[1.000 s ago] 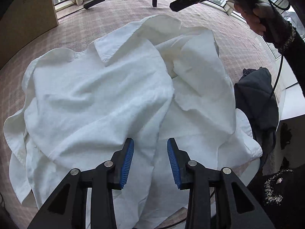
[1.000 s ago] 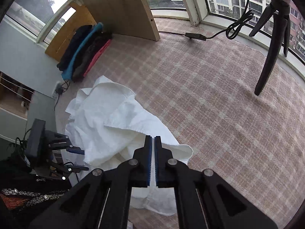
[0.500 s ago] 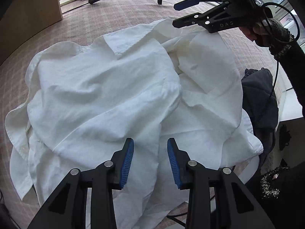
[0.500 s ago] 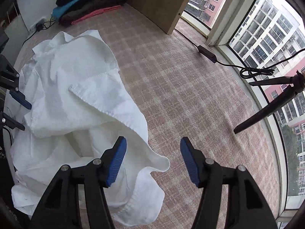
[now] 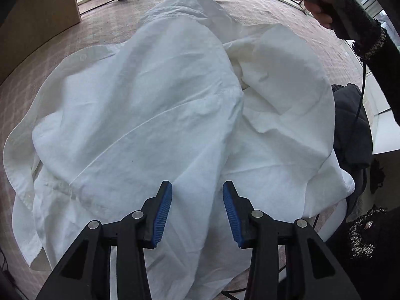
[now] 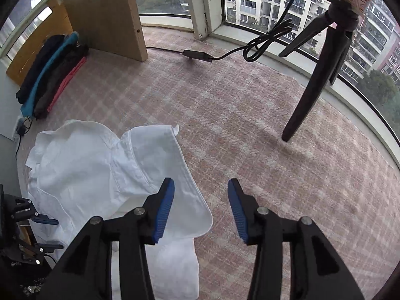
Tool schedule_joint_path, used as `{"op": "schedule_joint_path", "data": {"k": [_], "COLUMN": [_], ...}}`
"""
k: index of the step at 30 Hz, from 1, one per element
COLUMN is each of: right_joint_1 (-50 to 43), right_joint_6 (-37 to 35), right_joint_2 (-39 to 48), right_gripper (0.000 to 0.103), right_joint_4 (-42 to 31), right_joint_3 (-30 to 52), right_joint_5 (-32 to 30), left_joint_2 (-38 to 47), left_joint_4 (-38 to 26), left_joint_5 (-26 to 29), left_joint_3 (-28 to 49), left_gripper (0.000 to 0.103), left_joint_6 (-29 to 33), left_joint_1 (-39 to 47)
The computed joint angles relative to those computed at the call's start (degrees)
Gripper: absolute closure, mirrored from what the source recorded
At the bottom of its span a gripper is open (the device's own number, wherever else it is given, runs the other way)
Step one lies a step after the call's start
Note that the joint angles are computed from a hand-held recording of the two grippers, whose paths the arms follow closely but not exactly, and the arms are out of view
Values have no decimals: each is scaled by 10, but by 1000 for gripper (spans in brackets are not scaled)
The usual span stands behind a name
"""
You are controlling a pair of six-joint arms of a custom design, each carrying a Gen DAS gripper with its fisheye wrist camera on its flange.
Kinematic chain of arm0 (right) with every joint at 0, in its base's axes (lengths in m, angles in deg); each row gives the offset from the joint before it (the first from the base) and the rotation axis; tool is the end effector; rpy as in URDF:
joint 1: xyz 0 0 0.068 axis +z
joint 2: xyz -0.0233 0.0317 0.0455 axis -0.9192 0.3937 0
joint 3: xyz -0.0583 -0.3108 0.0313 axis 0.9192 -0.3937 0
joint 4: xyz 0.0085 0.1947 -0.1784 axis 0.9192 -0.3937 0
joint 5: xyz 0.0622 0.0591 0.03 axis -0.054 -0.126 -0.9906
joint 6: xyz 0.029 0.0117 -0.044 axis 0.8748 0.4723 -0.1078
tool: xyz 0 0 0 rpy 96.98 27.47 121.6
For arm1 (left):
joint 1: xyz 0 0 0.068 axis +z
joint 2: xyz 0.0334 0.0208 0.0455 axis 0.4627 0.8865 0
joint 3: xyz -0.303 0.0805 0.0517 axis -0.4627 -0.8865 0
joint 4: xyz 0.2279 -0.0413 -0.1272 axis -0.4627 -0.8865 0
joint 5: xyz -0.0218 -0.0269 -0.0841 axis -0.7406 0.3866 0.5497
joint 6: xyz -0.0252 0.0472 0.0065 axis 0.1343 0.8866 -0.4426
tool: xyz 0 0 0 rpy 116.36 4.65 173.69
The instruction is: Fold clothes
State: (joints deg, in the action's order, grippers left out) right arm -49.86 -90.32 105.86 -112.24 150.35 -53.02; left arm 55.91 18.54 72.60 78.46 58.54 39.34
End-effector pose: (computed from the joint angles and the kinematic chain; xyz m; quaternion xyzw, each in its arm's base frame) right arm 0.3956 0.1302 0.2973 -0.3519 0.9189 0.1213 0.1307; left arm 0.1575 0.0236 0.2556 0.0411 0.9888 -0.1073 0.0950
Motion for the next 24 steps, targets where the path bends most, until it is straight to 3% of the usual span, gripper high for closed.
{"op": "schedule_joint_path", "data": {"k": [4, 7, 11, 13, 14, 16, 18, 19, 20, 22, 23, 24], "right_joint_1": [-32, -22, 0, 10, 10, 10, 11, 11, 10, 2, -5, -12], "right_joint_6": [-4, -15, -15, -7, -4, 3, 0, -1, -8, -21, -28, -36], "right_joint_2": [-21, -62, -78, -73, -67, -54, -48, -45, -41, -32, -35, -38], "right_gripper": [57, 57, 57, 57, 57, 57, 57, 57, 57, 57, 63, 78], "right_joint_4": [-74, -62, -41, -28, -30, -33, -28, -26, -28, -37, -35, -34], "right_joint_3": [-22, -77, -120, -129, -126, -119, -120, -121, -121, -121, -123, -125], "right_joint_5": [-32, -24, 14, 36, 38, 42, 52, 57, 58, 54, 49, 43], "left_joint_2": [-2, -2, 19, 27, 34, 58, 80, 93, 112, 133, 117, 103], "left_joint_4": [-3, -4, -14, -2, 14, 51, 101, 122, 139, 153, 161, 164], "left_joint_5": [0, 4, 65, 81, 85, 67, 29, 0, -31, -33, -19, -11], "left_joint_3": [5, 18, 66, 96, 107, 124, 112, 104, 105, 87, 68, 57], "left_gripper": [63, 63, 62, 55, 47, 38, 39, 54, 95, 101, 101, 101], "left_joint_6": [5, -17, -61, -100, -118, -154, -163, -172, -185, -185, -174, -169], "left_joint_1": [0, -28, -74, -123, -145, -200, -239, -263, -290, -287, -269, -258]}}
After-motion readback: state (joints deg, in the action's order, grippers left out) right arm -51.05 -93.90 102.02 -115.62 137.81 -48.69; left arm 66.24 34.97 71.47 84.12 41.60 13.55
